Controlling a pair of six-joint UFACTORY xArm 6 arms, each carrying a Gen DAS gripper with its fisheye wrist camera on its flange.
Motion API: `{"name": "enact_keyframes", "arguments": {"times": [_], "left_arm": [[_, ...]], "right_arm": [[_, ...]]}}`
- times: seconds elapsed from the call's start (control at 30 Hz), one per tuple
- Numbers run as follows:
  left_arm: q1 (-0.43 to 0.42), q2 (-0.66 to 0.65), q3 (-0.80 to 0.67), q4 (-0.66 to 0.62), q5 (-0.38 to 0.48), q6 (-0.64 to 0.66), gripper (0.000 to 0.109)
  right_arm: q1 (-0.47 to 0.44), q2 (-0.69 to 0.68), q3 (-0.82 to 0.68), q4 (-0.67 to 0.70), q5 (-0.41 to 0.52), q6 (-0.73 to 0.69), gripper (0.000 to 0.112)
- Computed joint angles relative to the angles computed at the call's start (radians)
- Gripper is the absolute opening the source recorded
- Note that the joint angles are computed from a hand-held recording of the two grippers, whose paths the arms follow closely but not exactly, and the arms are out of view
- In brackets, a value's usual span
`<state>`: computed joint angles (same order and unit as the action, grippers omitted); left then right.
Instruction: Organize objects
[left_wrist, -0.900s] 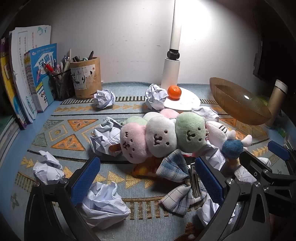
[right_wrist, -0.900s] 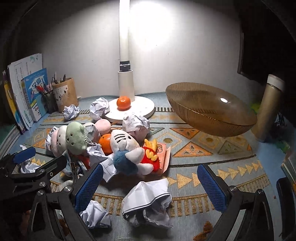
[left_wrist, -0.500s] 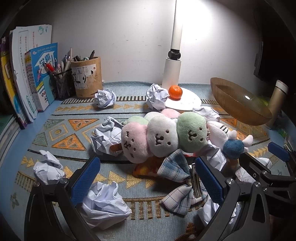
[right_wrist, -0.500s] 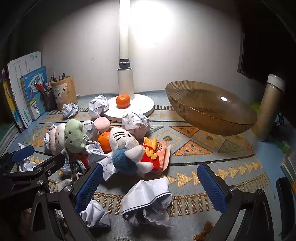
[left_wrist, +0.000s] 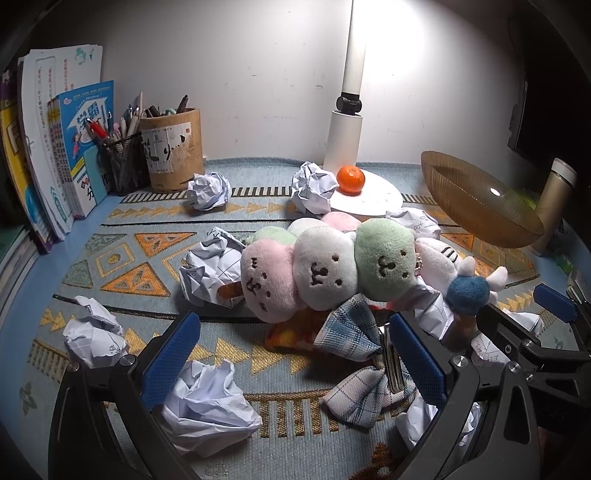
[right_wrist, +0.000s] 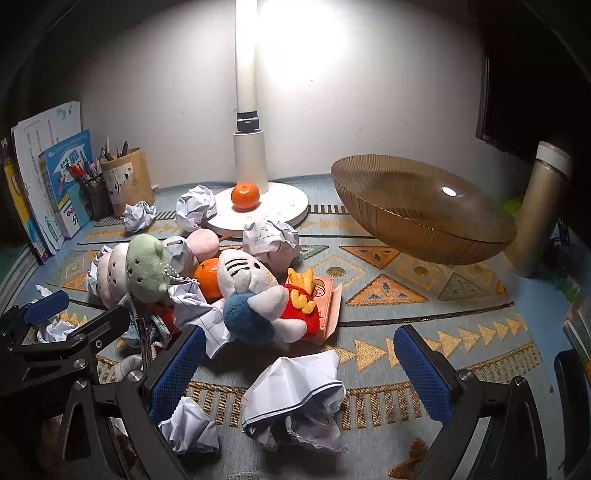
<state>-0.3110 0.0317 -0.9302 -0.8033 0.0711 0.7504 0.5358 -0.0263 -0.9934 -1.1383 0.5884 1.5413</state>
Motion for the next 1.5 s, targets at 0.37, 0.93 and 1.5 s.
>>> {"name": "enact_keyframes", "arguments": {"times": [0.37, 0.93, 1.5], "left_arm": [[0.002, 0.004, -0.002, 0.002, -0.002, 0.001, 0.102], [-0.019, -0.015, 0.008, -0.139, -0.033, 0.145, 0.102], [-0.053, -0.224, 0.212, -0.052, 0.142, 0.101, 0.102]], "right_arm": [[0.004, 0.008, -0.009, 0.004, 0.009, -0.004, 0.102], [-0.004, -0.021, 0.014, -0.029, 0.001, 0.043, 0.102], [-0.062, -0.173, 0.214, 0.231, -0.199, -0.16, 0.08]]}}
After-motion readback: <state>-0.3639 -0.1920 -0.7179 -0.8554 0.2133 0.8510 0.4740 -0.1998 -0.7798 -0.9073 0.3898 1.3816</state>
